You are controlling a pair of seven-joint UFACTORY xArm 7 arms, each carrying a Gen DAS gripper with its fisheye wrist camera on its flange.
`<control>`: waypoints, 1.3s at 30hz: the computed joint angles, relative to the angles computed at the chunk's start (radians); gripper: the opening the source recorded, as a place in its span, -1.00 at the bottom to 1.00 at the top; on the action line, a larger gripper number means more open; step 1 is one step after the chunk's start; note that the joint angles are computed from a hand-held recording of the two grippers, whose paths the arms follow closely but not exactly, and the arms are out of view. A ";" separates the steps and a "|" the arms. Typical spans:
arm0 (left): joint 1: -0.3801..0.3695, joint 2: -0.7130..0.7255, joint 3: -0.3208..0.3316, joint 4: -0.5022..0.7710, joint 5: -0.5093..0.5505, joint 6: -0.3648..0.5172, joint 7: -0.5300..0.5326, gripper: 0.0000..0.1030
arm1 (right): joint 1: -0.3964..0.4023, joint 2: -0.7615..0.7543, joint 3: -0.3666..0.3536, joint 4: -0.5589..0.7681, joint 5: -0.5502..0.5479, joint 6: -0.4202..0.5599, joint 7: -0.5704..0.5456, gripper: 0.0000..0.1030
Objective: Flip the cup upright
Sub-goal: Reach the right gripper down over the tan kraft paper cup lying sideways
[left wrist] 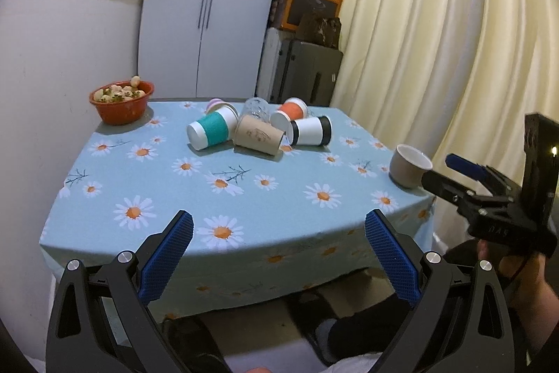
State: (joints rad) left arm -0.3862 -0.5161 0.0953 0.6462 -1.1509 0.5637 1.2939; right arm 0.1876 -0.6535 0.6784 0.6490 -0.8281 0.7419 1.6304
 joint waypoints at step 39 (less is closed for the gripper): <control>0.306 0.777 -0.260 0.741 0.095 0.215 -0.711 0.87 | 0.114 1.258 -0.619 1.346 0.699 0.461 -1.487 0.67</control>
